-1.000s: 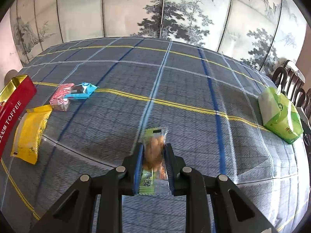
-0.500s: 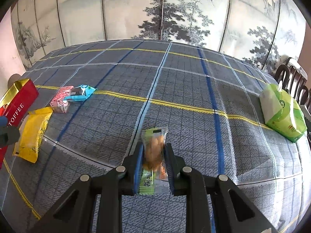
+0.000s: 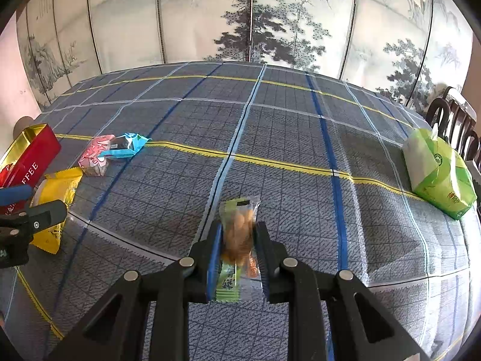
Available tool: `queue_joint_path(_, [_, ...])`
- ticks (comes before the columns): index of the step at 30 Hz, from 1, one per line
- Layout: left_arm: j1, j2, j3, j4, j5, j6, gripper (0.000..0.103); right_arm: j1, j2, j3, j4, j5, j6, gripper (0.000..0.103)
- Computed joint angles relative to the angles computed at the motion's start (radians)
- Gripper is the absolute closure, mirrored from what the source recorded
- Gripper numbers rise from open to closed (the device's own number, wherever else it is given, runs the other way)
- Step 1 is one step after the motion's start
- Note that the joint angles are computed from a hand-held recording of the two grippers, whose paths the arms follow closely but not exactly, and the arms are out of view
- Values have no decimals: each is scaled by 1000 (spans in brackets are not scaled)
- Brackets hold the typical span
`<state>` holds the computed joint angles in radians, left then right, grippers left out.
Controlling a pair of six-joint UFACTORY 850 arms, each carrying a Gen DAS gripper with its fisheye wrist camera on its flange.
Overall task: Organize snacks
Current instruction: 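Grasp the yellow foil packet with the left gripper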
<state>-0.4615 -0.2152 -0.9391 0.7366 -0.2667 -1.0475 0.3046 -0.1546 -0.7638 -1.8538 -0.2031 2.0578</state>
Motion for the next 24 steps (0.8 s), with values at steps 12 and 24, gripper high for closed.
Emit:
queue_joint_path(12, [15, -21, -2, -21, -9, 36, 39, -2, 0, 0, -13, 4, 16, 80])
queue_joint_path(24, [-3, -4, 15, 128, -36, -81, 53, -2, 1, 1, -11, 4, 14, 80])
